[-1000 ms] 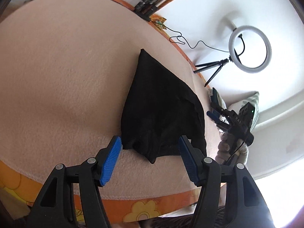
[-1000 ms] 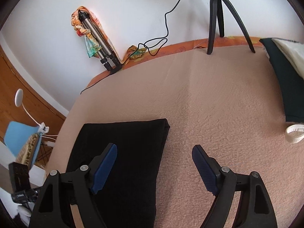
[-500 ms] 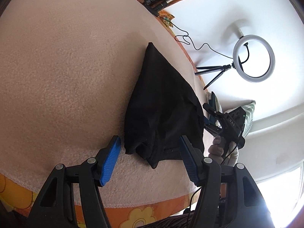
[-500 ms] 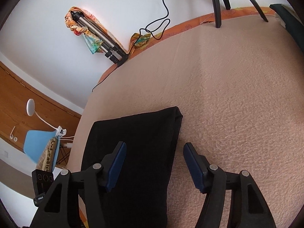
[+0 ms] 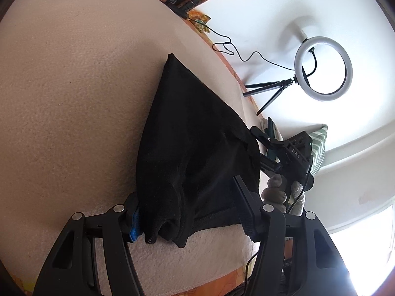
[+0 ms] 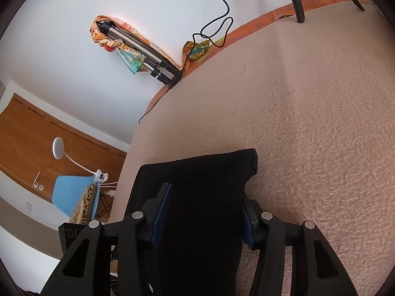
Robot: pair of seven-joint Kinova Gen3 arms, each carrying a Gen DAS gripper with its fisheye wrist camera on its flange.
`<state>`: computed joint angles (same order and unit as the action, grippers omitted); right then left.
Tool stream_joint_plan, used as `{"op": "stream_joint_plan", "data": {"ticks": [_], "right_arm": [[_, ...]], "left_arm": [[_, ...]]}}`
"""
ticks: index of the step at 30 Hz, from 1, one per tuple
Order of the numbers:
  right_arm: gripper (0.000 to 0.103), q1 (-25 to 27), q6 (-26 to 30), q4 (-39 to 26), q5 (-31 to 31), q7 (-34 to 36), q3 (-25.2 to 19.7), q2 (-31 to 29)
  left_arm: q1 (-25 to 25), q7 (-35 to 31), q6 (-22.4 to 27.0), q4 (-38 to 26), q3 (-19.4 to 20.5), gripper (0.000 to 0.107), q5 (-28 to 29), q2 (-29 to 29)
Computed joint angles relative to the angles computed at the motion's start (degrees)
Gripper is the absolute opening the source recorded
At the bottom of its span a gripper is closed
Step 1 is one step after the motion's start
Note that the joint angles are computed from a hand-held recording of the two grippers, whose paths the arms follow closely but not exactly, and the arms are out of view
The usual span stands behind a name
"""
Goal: Fold small clothes
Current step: 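Grasp the edge of the folded shirt again with both tools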
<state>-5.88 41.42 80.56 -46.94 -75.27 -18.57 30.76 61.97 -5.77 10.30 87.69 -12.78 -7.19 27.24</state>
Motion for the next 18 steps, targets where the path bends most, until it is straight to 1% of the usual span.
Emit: {"op": "stream_joint_plan", "data": {"ticks": [1,3,5,6,7,9,10,12,15,18], "right_arm": [[0.047,-0.3,0.2,-0.3,0.2,-0.4,0.2,0.2],[0.041,-0.9,0.3,-0.8,0.8,-1.2,0.5,0.4],[0.037,-1.8,0.6,-1.4,2.2,-2.3,1.1,0.4],[0.032,-2.5,0.5,-1.7,3.3,-3.3,1.7,0.3],[0.029,-3.5,0.5,-2.1,4.8,-4.8,2.6,0.0],[0.02,-4.7,0.2,-2.4,7.0,-7.0,3.4,-0.4],[0.018,-5.4,0.1,-2.5,8.4,-8.3,4.0,-0.7],[0.009,-6.9,0.2,-3.1,11.5,-10.5,4.9,-1.3],[0.005,-9.1,-0.3,-3.8,15.9,-13.2,5.9,-2.7],[0.003,-11.3,-1.1,-4.3,20.2,-15.4,6.7,-4.2]], "left_arm": [[-0.5,-0.5,0.5,-0.5,0.5,0.058,-0.2,0.2],[-1.8,-1.4,1.7,-1.6,2.0,0.048,-0.4,0.6],[-2.8,-1.9,3.1,-2.4,3.2,0.027,-0.5,1.0],[-2.9,-1.8,4.0,-2.8,3.4,0.021,-0.8,1.2],[-2.8,-1.6,4.8,-3.2,3.3,0.011,-1.3,1.4],[-2.3,-0.7,5.8,-3.4,2.9,0.01,-2.7,1.5],[-2.0,-0.4,6.1,-3.5,2.7,0.01,-3.5,1.4],[-1.1,0.0,7.7,-4.5,2.1,0.009,-5.9,1.5],[0.5,1.6,9.3,-5.9,1.1,0.008,-9.9,1.5],[0.4,2.1,10.0,-6.8,1.8,0.007,-12.9,1.4]]}}
